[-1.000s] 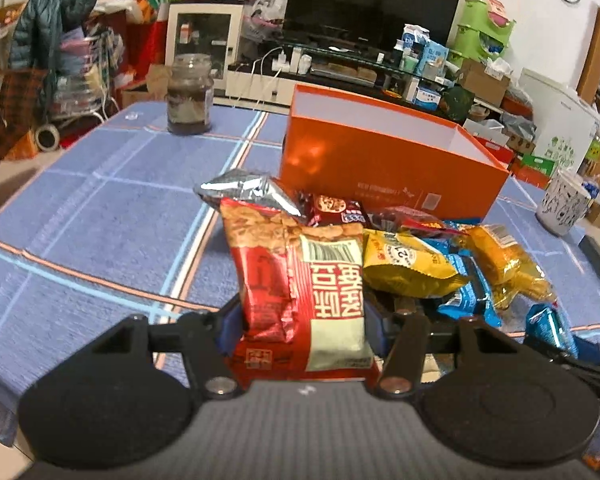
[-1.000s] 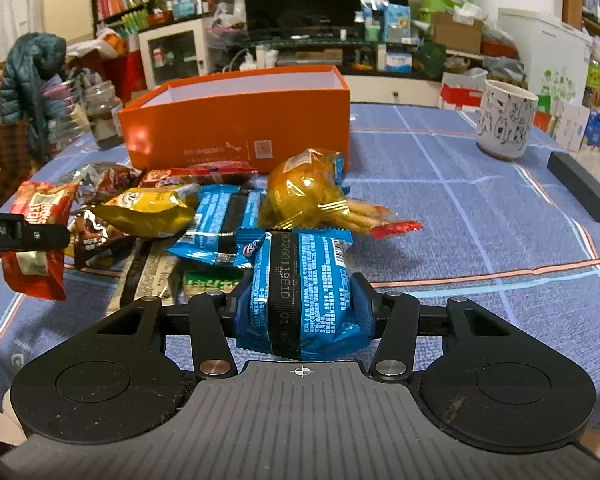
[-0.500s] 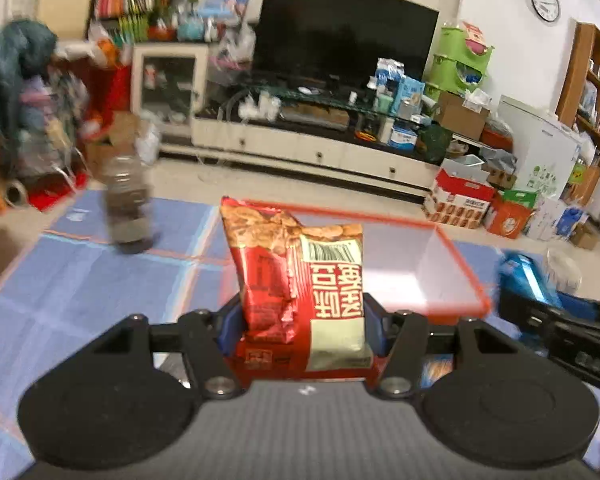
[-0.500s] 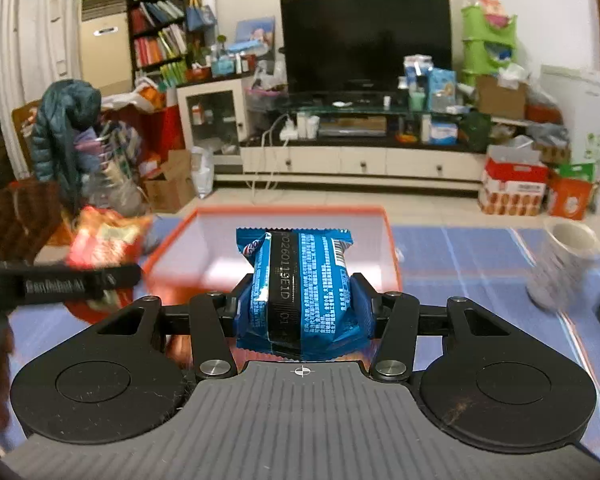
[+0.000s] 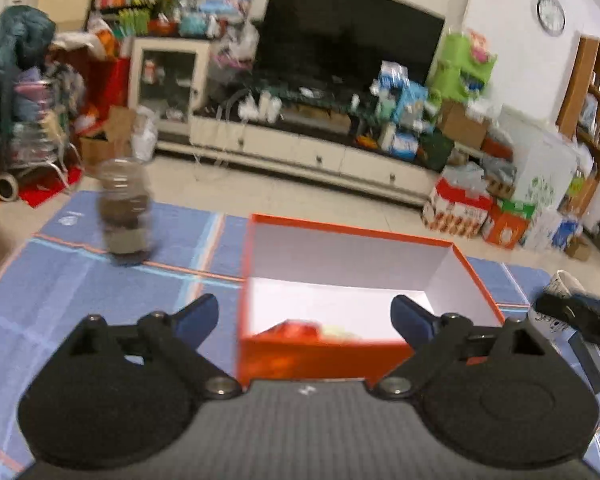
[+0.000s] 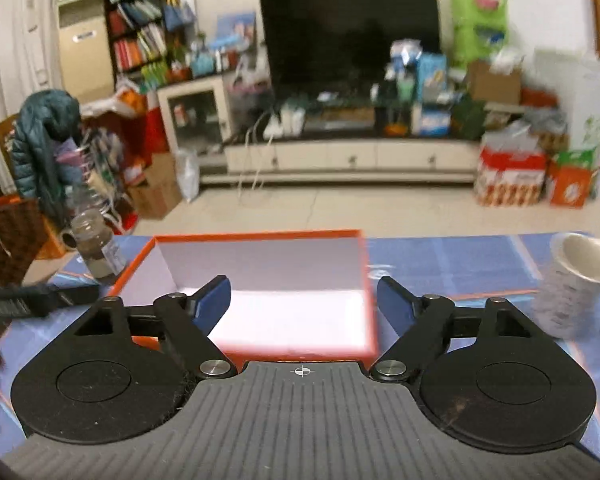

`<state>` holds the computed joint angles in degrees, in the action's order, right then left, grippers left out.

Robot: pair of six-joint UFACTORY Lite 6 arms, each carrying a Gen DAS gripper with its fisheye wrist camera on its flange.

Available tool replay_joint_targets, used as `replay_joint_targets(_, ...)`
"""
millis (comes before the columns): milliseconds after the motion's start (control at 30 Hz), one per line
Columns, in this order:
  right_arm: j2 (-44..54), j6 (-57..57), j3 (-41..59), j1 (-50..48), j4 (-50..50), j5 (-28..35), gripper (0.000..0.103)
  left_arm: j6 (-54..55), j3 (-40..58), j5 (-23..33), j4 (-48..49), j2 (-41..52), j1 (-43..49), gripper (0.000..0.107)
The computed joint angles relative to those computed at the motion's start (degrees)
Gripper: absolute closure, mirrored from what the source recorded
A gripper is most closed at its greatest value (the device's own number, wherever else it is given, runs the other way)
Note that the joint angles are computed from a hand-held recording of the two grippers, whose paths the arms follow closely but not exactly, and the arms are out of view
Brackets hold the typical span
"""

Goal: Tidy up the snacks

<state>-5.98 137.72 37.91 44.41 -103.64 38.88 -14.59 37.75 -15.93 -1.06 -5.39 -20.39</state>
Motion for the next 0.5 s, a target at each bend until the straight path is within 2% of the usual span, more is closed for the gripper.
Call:
replay_joint_targets(67, -6.3, 2.1, -9.4, 9.8, 5.1, 8.1, 0.027, -5.9, -10.3, -1.1, 6.6, -10.5, 2.9, 0.014)
replay_joint_targets(133, -8.5, 5.3, -15.3, 20.9, 12.6, 15.7, 0.027, -3.1, -18.6, -0.5, 4.2, -19.7, 5.2, 0.014)
replay_joint_targets(233, -3.9, 12.1, -17.5, 35.6, 21.4, 25.2, 0.027, -2.2, -26.5, 1.1, 3.0, -28.1, 8.2, 0.014)
replay_joint_targets(300, 0.9, 12.1, -14.9, 38.4, 24.3, 26.9, 0.025, -1.6, -29.1, 0.2, 1.5, -28.7, 8.5, 0.014)
replay_joint_targets(367, 5.8, 11.9, -12.6, 37.5, 23.2, 27.1, 0.021, -0.3, -29.7, -1.6, -0.5, -26.3, 6.6, 0.014)
replay_joint_targets(400, 7.7, 12.1, -11.6, 36.6, 22.5, 26.3, 0.020, 1.9, -29.5, -2.2, -2.9, -24.8, 5.2, 0.014)
replay_joint_targets(500, 11.8, 13.1, -9.6, 30.7, 18.3, 21.1, 0.020, 2.1, -27.6, -3.7, -0.9, -19.4, 4.3, 0.014)
